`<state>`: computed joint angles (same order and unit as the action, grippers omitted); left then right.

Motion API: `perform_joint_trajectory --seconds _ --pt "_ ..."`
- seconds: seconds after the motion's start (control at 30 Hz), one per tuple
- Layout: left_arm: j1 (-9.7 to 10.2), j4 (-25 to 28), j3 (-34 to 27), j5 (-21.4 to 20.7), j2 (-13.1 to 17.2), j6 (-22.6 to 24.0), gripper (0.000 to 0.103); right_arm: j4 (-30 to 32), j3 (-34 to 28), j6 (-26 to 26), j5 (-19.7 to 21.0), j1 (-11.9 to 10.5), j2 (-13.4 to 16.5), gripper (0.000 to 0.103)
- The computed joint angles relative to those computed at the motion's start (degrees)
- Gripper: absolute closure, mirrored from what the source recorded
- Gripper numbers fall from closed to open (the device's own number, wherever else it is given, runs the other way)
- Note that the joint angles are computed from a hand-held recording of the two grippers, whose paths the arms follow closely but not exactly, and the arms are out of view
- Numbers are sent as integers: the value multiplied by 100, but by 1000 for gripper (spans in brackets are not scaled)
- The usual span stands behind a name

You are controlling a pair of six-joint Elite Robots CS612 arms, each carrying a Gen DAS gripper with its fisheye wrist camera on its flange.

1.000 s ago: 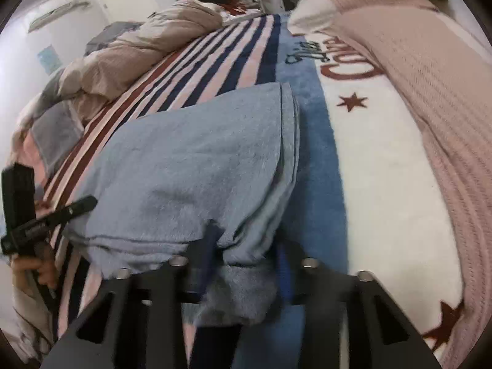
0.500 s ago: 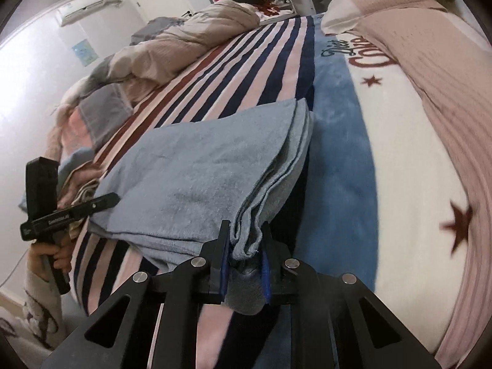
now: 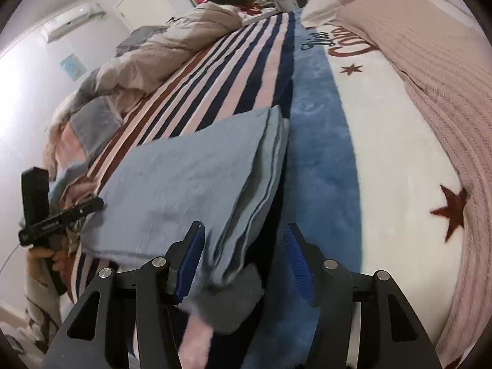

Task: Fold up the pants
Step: 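Grasp the folded grey pants stack edge with both grippers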

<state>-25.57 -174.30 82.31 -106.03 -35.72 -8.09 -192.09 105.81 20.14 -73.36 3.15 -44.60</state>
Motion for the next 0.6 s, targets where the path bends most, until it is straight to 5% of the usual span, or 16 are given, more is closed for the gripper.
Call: perform_joint_trajectory --seconds 0.07,0.33,0.47,0.6 --pt "18 77 -117 -86 63 0 41 0 -68 -58 -18 -2 29 53" --pt "126 431 -567 -714 348 -131 42 1125 -608 -370 940 -150 233 53" --pt "163 533 -679 -1085 426 -246 62 1295 -724 -420 1190 -161 301 66" --pt "90 440 -556 -807 312 -64 78 1208 -721 -553 1042 -106 274 85"
